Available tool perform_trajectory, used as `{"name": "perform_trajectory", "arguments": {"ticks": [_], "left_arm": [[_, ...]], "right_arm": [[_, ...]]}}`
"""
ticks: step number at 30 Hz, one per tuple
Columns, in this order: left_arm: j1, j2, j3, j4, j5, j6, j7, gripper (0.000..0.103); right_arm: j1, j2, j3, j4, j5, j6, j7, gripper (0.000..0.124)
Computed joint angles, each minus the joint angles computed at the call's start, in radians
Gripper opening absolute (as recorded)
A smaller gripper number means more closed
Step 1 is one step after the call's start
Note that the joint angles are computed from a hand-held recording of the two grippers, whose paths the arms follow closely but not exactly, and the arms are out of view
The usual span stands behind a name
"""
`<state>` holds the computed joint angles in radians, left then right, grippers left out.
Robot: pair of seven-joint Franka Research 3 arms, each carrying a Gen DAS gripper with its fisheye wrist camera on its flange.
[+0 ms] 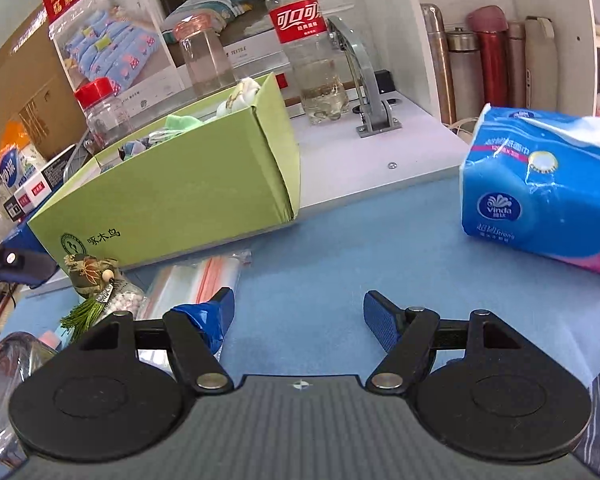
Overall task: Organize soft objects
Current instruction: 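Open both tools over the box and withdraw them to the table, then grasp the pink sponge with left tool while right tool grasps the red-straw zip bag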
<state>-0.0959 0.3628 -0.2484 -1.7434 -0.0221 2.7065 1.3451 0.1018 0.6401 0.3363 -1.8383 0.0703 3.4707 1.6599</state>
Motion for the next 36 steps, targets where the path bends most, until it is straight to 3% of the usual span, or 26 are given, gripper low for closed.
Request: {"name": "perform_trajectory", "arguments": {"ticks": [2,4,9,12,16,18,22,26,30,32,36], "left_arm": [[-0.035,0.051,0.031,0.085,0.054,-0.095,-0.047,0.102],[-0.073,0.073,0.078,0.118,0.136,-0.141,-0.124,0.102],[-0.069,0.027,0.129,0.030,0.231,-0.113,-0.287,0.102],[0.000,-0.023,0.097,-0.062,0.170,-0.056,-0.279,0.102],[-0.052,-0.081,0.187,-0.136,0.371,-0.056,-0.487,0.102],[-0.040,-0.108,0.186,-0.172,0.418,-0.044,-0.536,0.102],[0.032,-0.153,0.123,-0.256,0.306,0.058,-0.456,0.102],[0.026,-0.172,0.124,-0.280,0.320,0.083,-0.471,0.102],[0.037,-0.184,0.105,-0.298,0.271,0.098,-0.428,0.102],[0.032,-0.201,0.112,-0.318,0.284,0.110,-0.438,0.102],[0.036,-0.233,0.114,-0.354,0.275,0.128,-0.453,0.102]], "right_arm": [[-0.022,0.001,0.021,-0.008,-0.016,0.009,0.007,0.057],[-0.057,0.003,0.053,-0.011,-0.051,0.002,0.014,0.058],[-0.152,0.013,0.142,0.000,-0.150,-0.032,0.003,0.058],[-0.173,0.034,0.180,0.051,-0.179,-0.086,-0.037,0.058],[-0.167,0.091,0.222,0.165,-0.187,-0.224,-0.137,0.058],[-0.148,0.123,0.229,0.241,-0.181,-0.323,-0.182,0.058],[-0.074,0.157,0.186,0.367,-0.172,-0.479,-0.259,0.058],[-0.023,0.179,0.153,0.461,-0.147,-0.607,-0.315,0.059],[0.029,0.169,0.088,0.483,-0.142,-0.643,-0.358,0.059],[0.092,0.131,-0.014,0.444,-0.184,-0.612,-0.332,0.060],[0.083,0.064,-0.062,0.336,-0.114,-0.558,-0.335,0.060]]}}
